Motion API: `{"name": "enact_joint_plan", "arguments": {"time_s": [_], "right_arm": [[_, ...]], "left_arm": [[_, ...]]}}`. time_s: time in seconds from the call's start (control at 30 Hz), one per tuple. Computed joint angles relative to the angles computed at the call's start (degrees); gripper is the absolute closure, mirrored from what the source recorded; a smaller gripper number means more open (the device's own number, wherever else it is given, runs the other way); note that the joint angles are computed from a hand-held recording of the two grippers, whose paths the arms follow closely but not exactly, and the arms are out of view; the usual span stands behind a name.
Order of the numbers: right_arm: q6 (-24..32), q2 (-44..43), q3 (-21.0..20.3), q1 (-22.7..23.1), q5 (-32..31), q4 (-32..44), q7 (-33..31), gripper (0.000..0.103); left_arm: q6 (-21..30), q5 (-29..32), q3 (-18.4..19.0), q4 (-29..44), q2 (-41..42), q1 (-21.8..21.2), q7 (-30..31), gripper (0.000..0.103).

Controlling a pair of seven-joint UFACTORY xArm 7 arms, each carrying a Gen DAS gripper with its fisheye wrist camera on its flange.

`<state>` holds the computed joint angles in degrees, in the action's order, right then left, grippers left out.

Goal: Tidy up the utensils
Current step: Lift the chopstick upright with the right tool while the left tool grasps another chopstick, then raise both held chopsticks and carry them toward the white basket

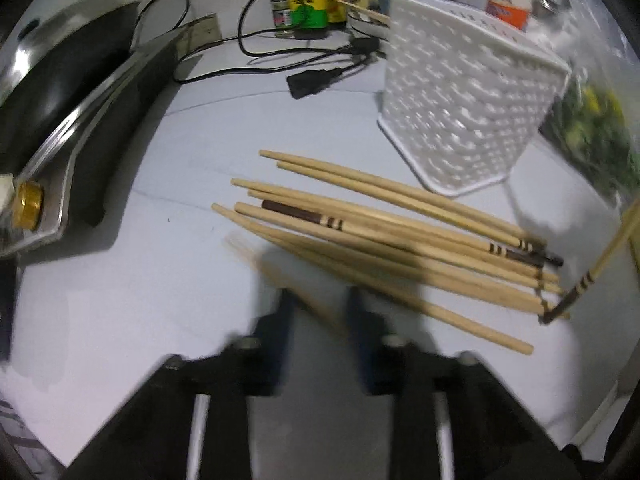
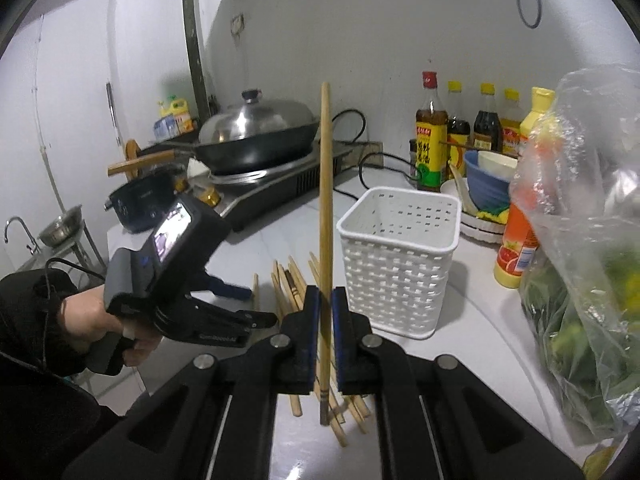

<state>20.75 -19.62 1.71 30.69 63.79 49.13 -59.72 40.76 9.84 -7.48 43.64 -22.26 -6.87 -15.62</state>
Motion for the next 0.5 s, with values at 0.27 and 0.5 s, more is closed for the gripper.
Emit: {"name": "enact_joint_plan", "arguments": {"time_s": [0.27,0.5], "right_arm": [[1.68,-0.83,-1.06,-0.69,4.65,-1.15,-3.86,0.097],[1.98,-0.78,-0.63,-1.97,6.17,-1.40,-5.47,0.097]], "left_arm": [[-0.17,-3.78,0.52,-3.81,-4.80,-1.03,-0.89,0.098],[-0.99,-5.02,0.89,-5.93,-8.14,-1.24,-0.11,0.098]]}}
